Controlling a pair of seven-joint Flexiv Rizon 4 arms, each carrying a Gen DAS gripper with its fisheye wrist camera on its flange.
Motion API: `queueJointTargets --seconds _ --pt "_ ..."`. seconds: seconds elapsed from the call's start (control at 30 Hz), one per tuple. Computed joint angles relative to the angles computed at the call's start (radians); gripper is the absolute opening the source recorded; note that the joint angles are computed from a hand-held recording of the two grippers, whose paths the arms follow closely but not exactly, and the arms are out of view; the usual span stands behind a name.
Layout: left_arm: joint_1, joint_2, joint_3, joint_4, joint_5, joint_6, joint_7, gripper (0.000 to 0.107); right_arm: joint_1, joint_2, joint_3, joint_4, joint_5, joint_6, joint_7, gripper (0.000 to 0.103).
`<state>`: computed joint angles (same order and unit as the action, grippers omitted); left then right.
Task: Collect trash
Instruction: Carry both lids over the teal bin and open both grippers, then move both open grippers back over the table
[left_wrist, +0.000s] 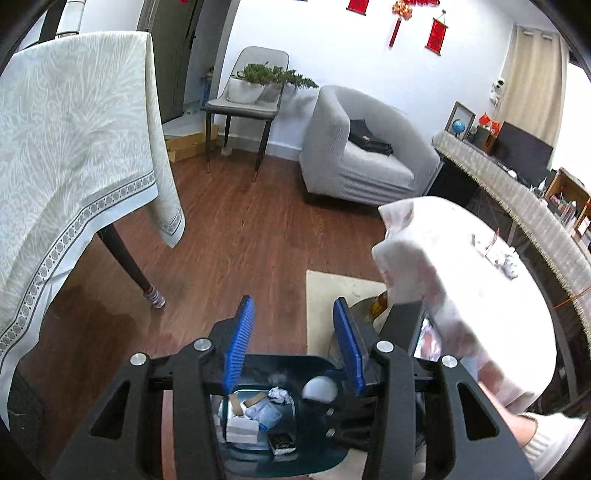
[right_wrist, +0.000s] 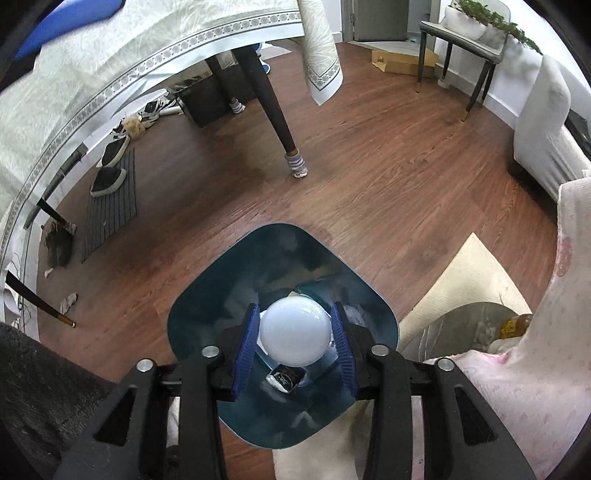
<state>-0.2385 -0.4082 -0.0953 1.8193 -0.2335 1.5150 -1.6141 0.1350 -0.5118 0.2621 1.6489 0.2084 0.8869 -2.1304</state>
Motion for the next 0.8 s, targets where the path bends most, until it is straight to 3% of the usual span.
queueJointTargets --seconds 0.23,0.33,0.63,0.8 --pt "-0.029 0.005 0.013 -0.014 0.010 0.033 -0.025 0.046 -0.037 0.039 0.013 -0.001 0.049 0.005 -0.042 0.057" --pt "-0.085 -0.007 0.075 -0.054 0.051 0.021 -0.063 0.046 -0.052 0.065 0.016 -0.002 0.083 -0.004 -0.066 0.057" --pt "-0.131 -0.050 0.088 -0.138 0.096 0.043 -0.114 0.053 -0.104 0.152 0.015 -0.019 0.234 -0.024 -0.175 0.043" --pt "-0.174 -0.067 0.123 -0.183 0.107 0.082 -0.153 0.053 -0.113 0.187 -0.022 -0.020 0.269 -0.011 -0.202 0.042"
